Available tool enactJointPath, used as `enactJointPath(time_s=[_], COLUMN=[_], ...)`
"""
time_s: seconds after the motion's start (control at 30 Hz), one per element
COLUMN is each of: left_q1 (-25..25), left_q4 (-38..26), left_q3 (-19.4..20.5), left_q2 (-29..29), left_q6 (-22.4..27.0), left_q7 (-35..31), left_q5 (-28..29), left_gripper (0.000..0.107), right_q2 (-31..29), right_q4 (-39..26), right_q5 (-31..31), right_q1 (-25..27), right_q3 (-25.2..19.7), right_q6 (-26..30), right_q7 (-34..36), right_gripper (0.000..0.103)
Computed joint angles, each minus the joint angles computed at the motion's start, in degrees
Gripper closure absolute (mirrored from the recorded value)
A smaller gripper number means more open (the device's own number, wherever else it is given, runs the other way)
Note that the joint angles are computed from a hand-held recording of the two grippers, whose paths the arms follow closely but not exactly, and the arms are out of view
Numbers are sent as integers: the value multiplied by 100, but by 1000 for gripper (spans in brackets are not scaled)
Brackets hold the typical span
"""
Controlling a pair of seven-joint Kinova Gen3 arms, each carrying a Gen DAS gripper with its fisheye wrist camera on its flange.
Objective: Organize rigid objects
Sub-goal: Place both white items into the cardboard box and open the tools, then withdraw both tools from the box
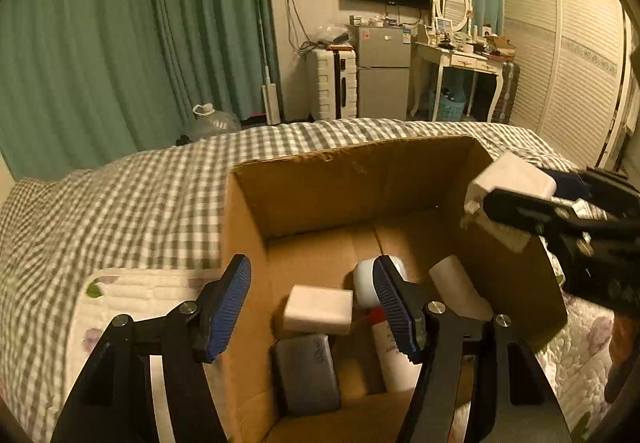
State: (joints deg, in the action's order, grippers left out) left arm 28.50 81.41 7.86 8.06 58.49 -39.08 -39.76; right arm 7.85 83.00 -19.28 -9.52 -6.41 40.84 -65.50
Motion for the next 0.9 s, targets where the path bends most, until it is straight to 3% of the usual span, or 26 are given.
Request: enactJointPath(time_s=[0.23,0.4,0.43,0.5,0.53,0.73,0.9], left_q1=[-59,-107,-111,-125,-120,24,184], left_q4=[136,216,221,276,259,264,206], left_q3=[102,210,218,236,254,477,944], left_q2=[-315,-329,-333,-380,-384,-683,-974], left_q6=[183,239,227,169,210,615,1421], left_q7=[152,331,325,327,341,625,1033], left_q5=[7,-186,-202,-174,-174,-228,-395], left_gripper=[41,41,41,41,41,40,40], right_q2=[377,643,624,419,292,-571,-1394], right_q4=[-367,-529,-496,-246,-132,351,651], right_q5=[645,689,656,803,797,877,1169], right_q1=[-343,-290,-261,-334,-320,-339,-391], right_q3=[35,-64,-94,-43,-51,17,41], right_q6=[-82,-32,-43,-297,-369,-206,303], right_q7=[-644,-725,-670,-789,-792,-986,-1285], right_gripper=[50,49,43,25,24,23,22])
